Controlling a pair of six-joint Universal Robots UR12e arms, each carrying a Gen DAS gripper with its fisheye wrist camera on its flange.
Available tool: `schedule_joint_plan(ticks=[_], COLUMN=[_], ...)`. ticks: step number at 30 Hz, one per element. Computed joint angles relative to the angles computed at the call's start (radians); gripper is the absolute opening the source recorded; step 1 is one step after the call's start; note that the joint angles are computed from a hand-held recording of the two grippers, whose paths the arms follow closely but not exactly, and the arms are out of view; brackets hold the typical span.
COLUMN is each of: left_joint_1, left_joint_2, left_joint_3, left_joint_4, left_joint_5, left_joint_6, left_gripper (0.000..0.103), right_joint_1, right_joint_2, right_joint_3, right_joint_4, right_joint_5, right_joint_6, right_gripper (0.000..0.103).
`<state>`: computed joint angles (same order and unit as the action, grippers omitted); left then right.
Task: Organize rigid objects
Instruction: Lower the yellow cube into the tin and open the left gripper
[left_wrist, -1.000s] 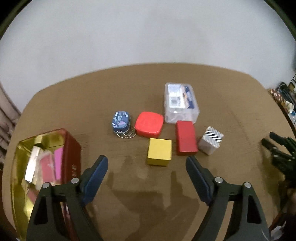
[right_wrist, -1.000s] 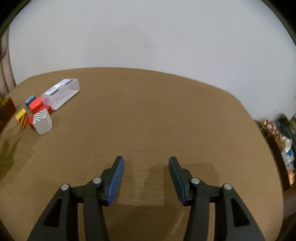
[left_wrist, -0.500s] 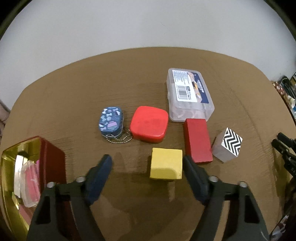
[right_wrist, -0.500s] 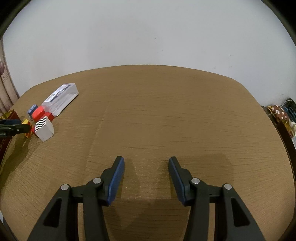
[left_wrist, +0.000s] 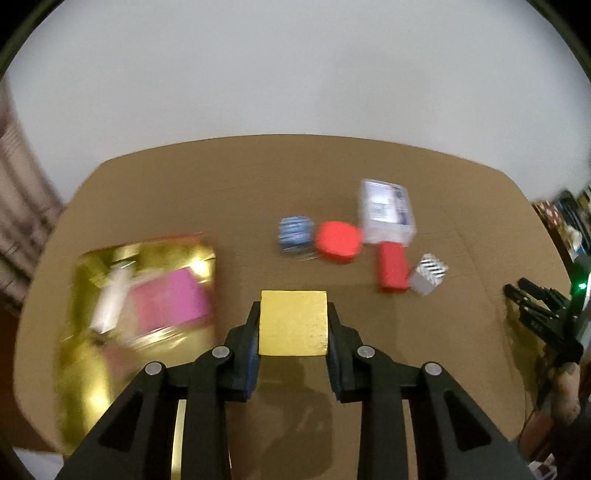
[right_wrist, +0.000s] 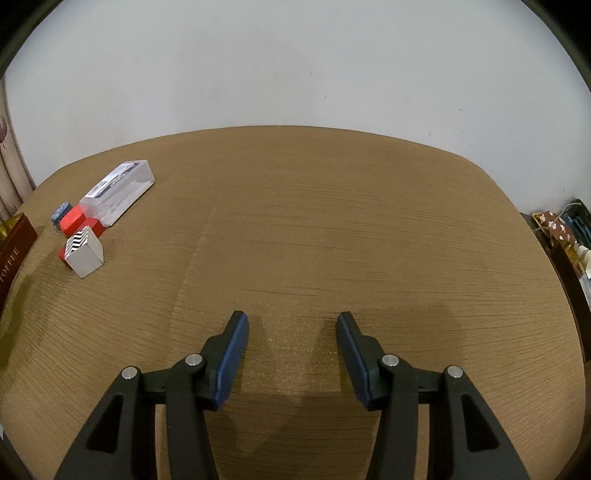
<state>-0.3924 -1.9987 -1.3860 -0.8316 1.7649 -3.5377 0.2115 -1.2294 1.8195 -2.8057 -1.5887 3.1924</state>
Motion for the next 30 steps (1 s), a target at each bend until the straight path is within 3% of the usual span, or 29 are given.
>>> schedule_joint_plan(ticks=[2, 5, 8, 14, 20, 24, 26, 27, 30], left_joint_1=[0.033, 0.069, 0.1, 0.099, 0.091, 0.077, 0.059, 0.046, 0.012], left_joint_2=[0.048, 0.063, 0.077, 0.041, 0.012, 0.027, 0.043, 0.061, 0.117], left_joint_3=[-0.053, -0.074, -0.106, -0.108, -0.084, -0.09, -0.106, -0.124, -0.178], left_joint_4=[-0.045, -0.12, -0.13, -0.126, -0.135, -0.119, -0.087, -0.053, 0.041], left_joint_5=[-0.012, -0.008, -0.056, -0.066, -0.018, 0.027, 0.083, 0.12, 0.175], left_joint_6=[-0.023, -0.035, -0.061, -0.079, -0.075, -0.082, -0.096, -0.114, -0.173], left_gripper=[0.027, 0.027, 0.027, 0.027, 0.028, 0.049, 0.05, 0.051, 0.067], right_joint_1=[0.002, 0.006, 0.011, 0.014, 0.015, 0.014, 0.015, 0.014, 0.011], right_joint_2=[0.002, 0.005, 0.009, 0.013, 0.016, 0.017, 0.017, 0.018, 0.018], right_joint_3=[-0.002, -0.006, -0.01, -0.014, -0.018, -0.019, -0.019, -0.02, -0.019], right_joint_4=[0.001, 0.004, 0.003, 0.004, 0.005, 0.003, 0.002, 0.001, -0.004], right_joint_5=[-0.007, -0.019, -0.031, -0.043, -0.046, -0.045, -0.048, -0.047, -0.034], right_joint_6=[-0.003, -0.011, -0.014, -0.021, -0.025, -0.026, -0.027, -0.03, -0.032], right_gripper=[0.051, 0.051, 0.051, 0.051, 0.051, 0.051, 0.051, 0.051, 0.051])
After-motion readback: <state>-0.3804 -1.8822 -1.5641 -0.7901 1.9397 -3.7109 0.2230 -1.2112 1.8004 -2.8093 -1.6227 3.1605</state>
